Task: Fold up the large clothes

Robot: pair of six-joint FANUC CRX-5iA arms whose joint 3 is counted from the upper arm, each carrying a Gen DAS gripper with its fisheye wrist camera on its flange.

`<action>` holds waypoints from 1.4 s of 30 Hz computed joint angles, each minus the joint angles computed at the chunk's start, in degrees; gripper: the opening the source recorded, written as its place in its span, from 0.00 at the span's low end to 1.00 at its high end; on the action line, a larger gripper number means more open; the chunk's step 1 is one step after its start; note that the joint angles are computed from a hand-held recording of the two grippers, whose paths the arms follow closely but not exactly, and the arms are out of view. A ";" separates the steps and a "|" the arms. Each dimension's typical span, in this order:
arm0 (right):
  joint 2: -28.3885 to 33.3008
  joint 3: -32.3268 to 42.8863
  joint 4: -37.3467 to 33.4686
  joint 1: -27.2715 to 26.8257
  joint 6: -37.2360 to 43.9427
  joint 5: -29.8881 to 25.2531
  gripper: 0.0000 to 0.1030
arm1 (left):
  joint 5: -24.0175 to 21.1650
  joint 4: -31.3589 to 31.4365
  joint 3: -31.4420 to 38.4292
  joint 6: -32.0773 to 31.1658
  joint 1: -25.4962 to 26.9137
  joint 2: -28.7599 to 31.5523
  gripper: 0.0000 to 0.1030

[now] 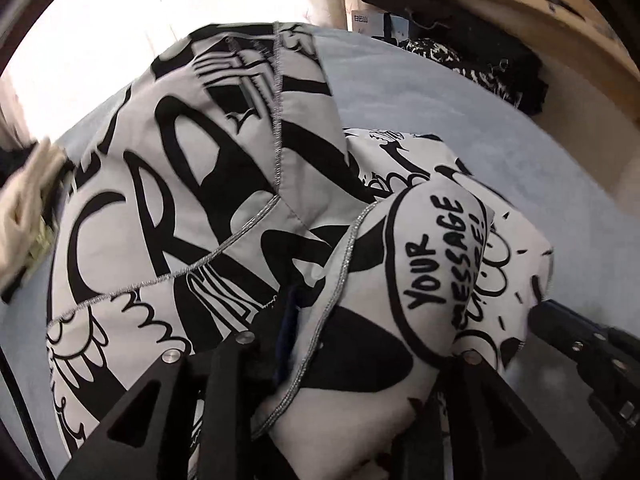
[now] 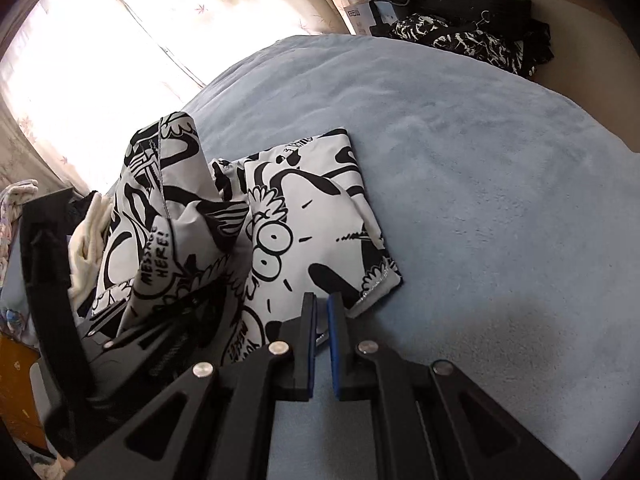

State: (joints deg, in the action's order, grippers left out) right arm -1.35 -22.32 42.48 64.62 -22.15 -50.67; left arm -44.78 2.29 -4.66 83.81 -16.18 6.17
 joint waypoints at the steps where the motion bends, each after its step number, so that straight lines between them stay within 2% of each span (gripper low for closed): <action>1: -0.36 -0.58 0.60 -0.12 -0.24 0.42 0.06 | -0.74 3.58 -0.87 -1.87 1.29 -0.43 0.28; 3: -0.42 -0.35 1.02 0.35 -0.07 -0.12 0.06 | -3.73 8.09 -0.72 -5.25 3.80 -0.43 0.35; 5: -0.60 -0.35 1.47 0.58 -0.07 -0.05 0.06 | -5.76 11.82 -1.53 -8.09 5.32 -0.71 0.61; 7: -0.91 -0.41 2.24 0.90 -0.45 0.09 0.06 | -6.07 12.52 -2.59 -7.83 5.68 -1.90 0.78; 8: -1.01 -0.35 2.71 1.07 -0.64 -0.04 0.06 | -5.67 13.09 -3.56 -7.93 5.85 -2.77 0.80; 11: -1.42 -0.29 3.74 1.49 -0.83 -0.04 0.06 | -5.90 15.66 -5.64 -9.34 6.46 -4.69 0.80; 15: -1.45 0.94 4.22 1.74 1.98 0.50 0.06 | -5.59 22.02 -10.15 -13.80 10.13 -9.78 0.80; 19: -1.61 2.24 4.09 0.65 7.28 6.17 0.06 | -2.78 26.82 -15.52 -16.68 15.76 -16.56 0.80; 21: -1.47 3.05 2.30 -0.81 12.17 10.71 0.12 | -1.49 26.85 -16.58 -15.65 17.93 -18.39 0.80; 22: -1.26 3.52 0.71 -1.54 14.80 12.73 0.24 | -0.73 26.64 -17.55 -15.11 19.73 -19.49 0.80; 23: -0.55 5.00 -2.68 -2.43 19.17 13.97 0.38 | -0.57 26.50 -17.83 -15.05 20.88 -19.78 0.80; 24: 0.53 7.03 -6.58 -3.24 23.68 13.84 0.43 | -0.97 25.54 -17.73 -14.33 22.22 -19.65 0.80; 25: 1.21 8.33 -9.28 -3.89 26.87 13.78 0.45 | -1.70 25.02 -17.86 -13.86 23.54 -19.56 0.80; 27: 3.78 13.89 -21.14 -6.34 39.69 12.29 0.45 | -2.25 26.91 -19.19 -14.82 25.99 -19.12 0.80; 30: 7.54 21.56 -35.70 -10.10 55.64 7.27 0.45 | -2.83 32.08 -22.14 -17.32 28.74 -17.98 0.79; 32: 10.50 27.13 -47.20 -13.78 65.91 3.24 0.45 | -2.83 32.74 -22.91 -17.56 29.34 -17.01 0.76; 36: 15.12 33.15 -58.01 -17.77 74.74 -3.13 0.45 | -1.20 37.72 -25.02 -21.89 28.86 -15.22 0.75; 39: 17.08 34.62 -59.73 -18.23 76.78 -3.77 0.44 | -0.50 39.00 -25.47 -23.78 28.20 -14.70 0.75; 40: 16.94 34.13 -59.32 -18.06 76.05 -2.71 0.36 | -0.14 38.88 -25.45 -23.70 27.89 -14.55 0.75; 41: 16.38 33.11 -58.67 -17.77 75.24 -0.95 0.22 | -0.13 38.61 -25.26 -23.40 27.69 -14.58 0.74; 42: 15.37 31.64 -57.97 -17.39 74.48 1.24 0.20 | -0.12 38.13 -24.93 -23.00 27.38 -14.50 0.74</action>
